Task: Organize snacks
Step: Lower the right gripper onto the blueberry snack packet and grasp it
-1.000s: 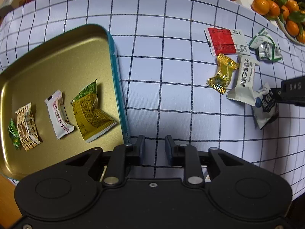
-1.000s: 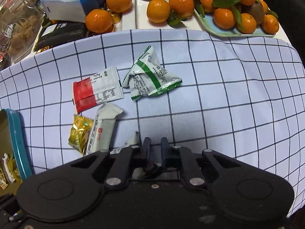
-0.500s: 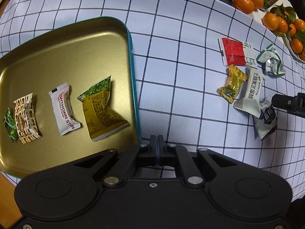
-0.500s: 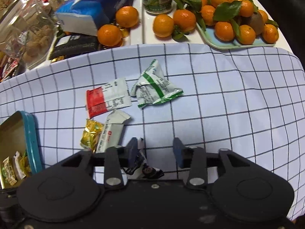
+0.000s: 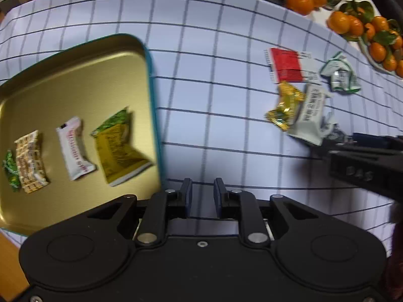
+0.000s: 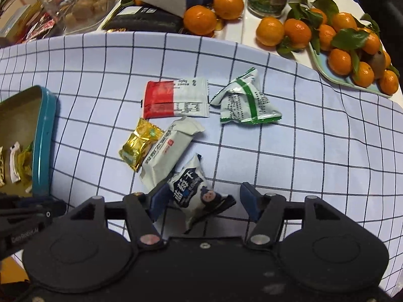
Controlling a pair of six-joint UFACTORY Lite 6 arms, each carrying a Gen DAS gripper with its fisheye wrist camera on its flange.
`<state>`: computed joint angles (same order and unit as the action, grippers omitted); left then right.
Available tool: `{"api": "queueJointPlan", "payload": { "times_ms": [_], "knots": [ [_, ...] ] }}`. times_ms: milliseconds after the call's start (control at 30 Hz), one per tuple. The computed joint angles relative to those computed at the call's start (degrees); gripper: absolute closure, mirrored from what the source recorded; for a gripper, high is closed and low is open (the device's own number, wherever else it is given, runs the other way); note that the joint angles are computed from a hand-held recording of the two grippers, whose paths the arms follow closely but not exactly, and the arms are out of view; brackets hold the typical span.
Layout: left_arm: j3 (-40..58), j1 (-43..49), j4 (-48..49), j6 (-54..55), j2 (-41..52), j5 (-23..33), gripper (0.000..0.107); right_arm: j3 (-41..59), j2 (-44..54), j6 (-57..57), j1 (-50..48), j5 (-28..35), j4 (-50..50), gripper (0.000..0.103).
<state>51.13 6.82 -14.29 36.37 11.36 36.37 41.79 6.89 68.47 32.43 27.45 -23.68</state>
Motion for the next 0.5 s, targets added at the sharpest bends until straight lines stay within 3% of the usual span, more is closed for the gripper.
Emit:
{"api": "queueJointPlan", "payload": {
  "times_ms": [133, 267, 500],
  "knots": [
    [0.4, -3.1, -1.0, -1.4, -1.2, 0.4, 0.079, -0.5, -0.4, 4.0, 1.9, 0.6, -3.4, 0.049],
    [1.1, -5.4, -1.9, -3.0, -3.5, 2.2, 0.079, -3.5, -4.7, 1.6, -0.2, -0.8, 0.0, 0.056],
    [4.2, -10.0, -4.0, -6.3, 2.0, -2.0, 0.079, -9.9, -12.9, -3.2, -4.9, -0.5, 5.5, 0.061]
  ]
}}
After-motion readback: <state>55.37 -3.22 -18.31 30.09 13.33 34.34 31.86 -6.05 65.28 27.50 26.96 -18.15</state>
